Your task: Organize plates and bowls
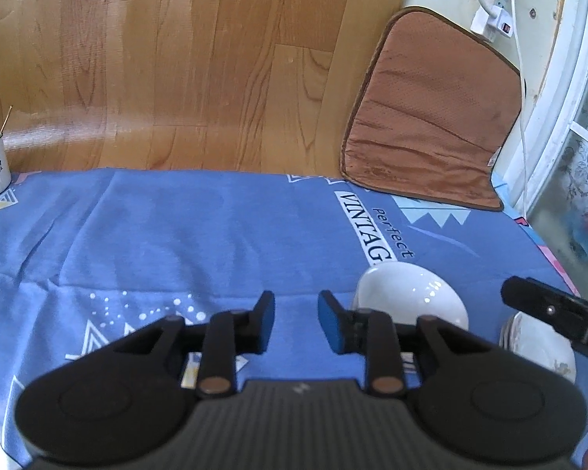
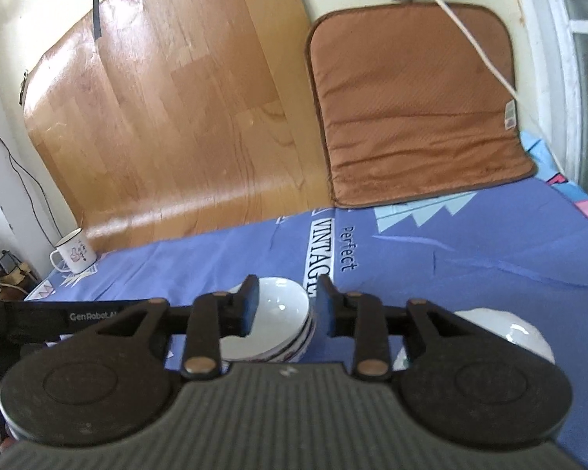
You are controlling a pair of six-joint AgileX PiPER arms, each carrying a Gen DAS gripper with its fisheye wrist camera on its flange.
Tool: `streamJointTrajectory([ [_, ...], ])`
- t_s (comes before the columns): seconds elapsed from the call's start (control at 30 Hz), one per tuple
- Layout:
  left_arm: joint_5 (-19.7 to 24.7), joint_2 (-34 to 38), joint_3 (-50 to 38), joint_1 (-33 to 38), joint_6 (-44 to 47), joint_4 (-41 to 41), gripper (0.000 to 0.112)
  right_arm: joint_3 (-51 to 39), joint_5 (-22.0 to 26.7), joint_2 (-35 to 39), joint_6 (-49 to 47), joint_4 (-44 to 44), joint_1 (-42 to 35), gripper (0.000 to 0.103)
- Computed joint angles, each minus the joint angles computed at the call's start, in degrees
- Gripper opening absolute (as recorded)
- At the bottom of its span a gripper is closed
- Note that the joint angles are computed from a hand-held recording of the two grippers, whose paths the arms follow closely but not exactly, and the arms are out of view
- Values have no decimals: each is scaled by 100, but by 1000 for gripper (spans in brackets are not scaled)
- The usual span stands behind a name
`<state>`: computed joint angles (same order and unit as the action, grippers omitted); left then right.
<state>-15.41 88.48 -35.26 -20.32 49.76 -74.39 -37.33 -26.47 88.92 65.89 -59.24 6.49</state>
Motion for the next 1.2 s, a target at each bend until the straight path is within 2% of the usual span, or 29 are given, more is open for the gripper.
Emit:
streamJointTrajectory([
  [0.13,-30,43,8,-3,-122,119,31,-61,51,-5,106,-230,-2,43],
  [0.2,-63,61,24,-7,-181,184,34,-78,28,15,197,-311,-29,50],
  [0.47,-74,41,86,-7,-450,510,43,-70,16,93,564,-529,-33,51],
  [0.6,-81,-21,149,-67,-712,787,45,46,-45,29,292,-212,-58,53],
  [0.7,-187,-118,261,-167,-1128,1260,56,141,-72,-54,-156,276,-37,53],
  [0.77,-371,-176,358,-299,-1384,1577,75,196,-97,-126,-490,646,-29,55],
  [0.83,-737,-221,495,-515,-1675,1859,92,300,-205,-191,-989,1191,-35,58],
  [0.87,-941,-243,564,-629,-1771,1954,97,394,-285,-251,-1347,1576,-18,60],
  [1.0,-1557,-310,711,-1045,-1588,1821,103,779,-755,-447,-2959,3248,138,76],
  [1.07,-1640,-367,741,-1113,-1556,1766,103,897,-1001,-483,-3381,3715,190,94],
  [1.1,-1646,-390,752,-1116,-1577,1758,103,973,-1181,-476,-3523,3893,194,99],
  [1.2,-1660,-448,802,-1086,-1742,1839,103,1150,-1656,-447,-3846,4352,245,103],
])
